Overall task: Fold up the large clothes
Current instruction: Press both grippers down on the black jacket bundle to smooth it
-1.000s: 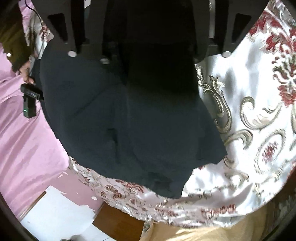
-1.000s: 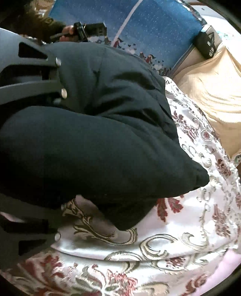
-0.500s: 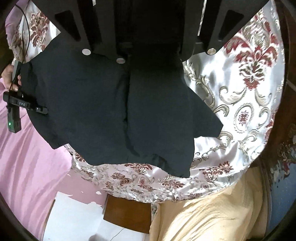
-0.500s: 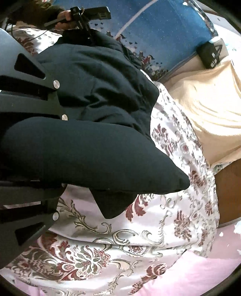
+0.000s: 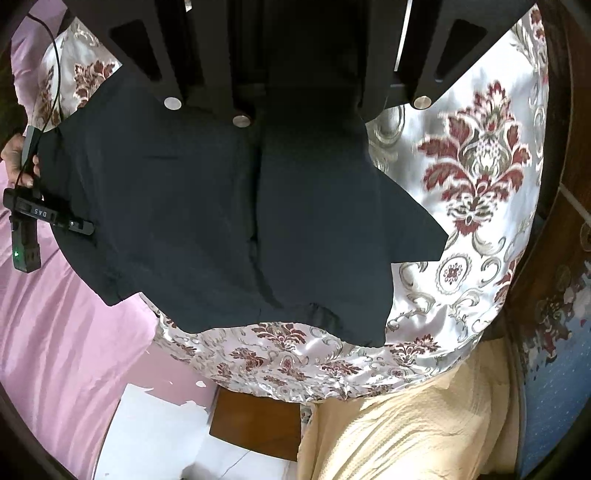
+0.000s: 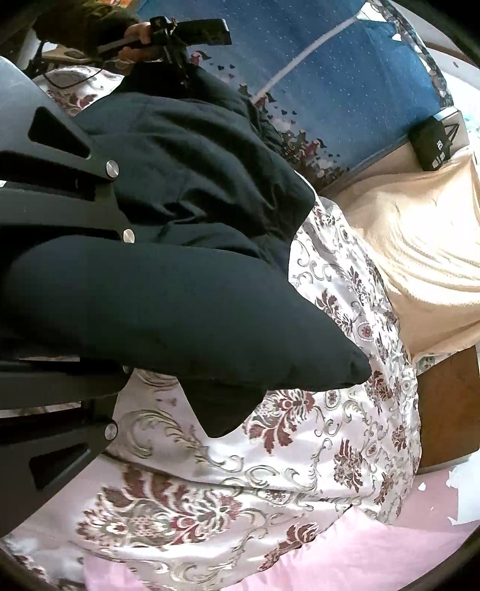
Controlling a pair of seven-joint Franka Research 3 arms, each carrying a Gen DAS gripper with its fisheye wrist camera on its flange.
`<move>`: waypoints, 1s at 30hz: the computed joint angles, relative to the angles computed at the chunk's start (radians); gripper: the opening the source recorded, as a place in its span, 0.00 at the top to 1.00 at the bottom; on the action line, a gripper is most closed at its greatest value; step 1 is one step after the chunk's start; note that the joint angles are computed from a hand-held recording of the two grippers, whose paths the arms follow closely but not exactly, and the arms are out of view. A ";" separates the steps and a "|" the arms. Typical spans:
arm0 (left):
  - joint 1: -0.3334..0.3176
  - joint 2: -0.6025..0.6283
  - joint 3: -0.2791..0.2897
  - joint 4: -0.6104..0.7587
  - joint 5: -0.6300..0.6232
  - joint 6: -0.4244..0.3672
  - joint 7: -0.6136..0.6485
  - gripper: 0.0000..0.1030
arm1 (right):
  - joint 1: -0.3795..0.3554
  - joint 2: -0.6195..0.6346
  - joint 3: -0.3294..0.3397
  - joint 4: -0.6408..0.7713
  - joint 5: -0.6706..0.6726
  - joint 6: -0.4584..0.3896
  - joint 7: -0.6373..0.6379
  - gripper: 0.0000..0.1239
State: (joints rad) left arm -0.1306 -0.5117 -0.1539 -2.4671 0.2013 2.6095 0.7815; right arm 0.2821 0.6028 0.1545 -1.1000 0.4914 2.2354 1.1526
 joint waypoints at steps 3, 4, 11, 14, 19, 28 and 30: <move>-0.013 -0.019 -0.006 -0.020 -0.010 -0.007 -0.012 0.85 | -0.008 -0.063 0.001 -0.106 0.018 0.032 -0.015 0.83; -0.015 -0.018 -0.006 -0.024 -0.012 -0.005 -0.015 0.85 | -0.008 -0.076 -0.001 -0.130 0.019 0.040 -0.019 0.83; -0.022 0.010 -0.008 -0.049 -0.026 0.007 -0.036 0.84 | 0.004 -0.099 -0.020 -0.209 -0.005 0.074 0.002 0.83; -0.027 0.007 -0.003 -0.057 -0.032 0.011 -0.039 0.84 | 0.001 -0.086 -0.023 -0.207 -0.004 0.079 0.026 0.81; -0.025 0.021 -0.009 -0.038 -0.032 -0.043 -0.047 0.78 | 0.023 -0.076 -0.044 -0.209 -0.065 0.082 0.088 0.73; -0.015 0.035 -0.009 -0.022 -0.061 -0.146 -0.116 0.41 | 0.035 -0.082 -0.070 -0.234 -0.141 0.094 0.208 0.46; -0.013 0.017 -0.006 -0.041 -0.069 -0.130 -0.145 0.31 | 0.039 -0.098 -0.077 -0.263 -0.160 0.121 0.230 0.42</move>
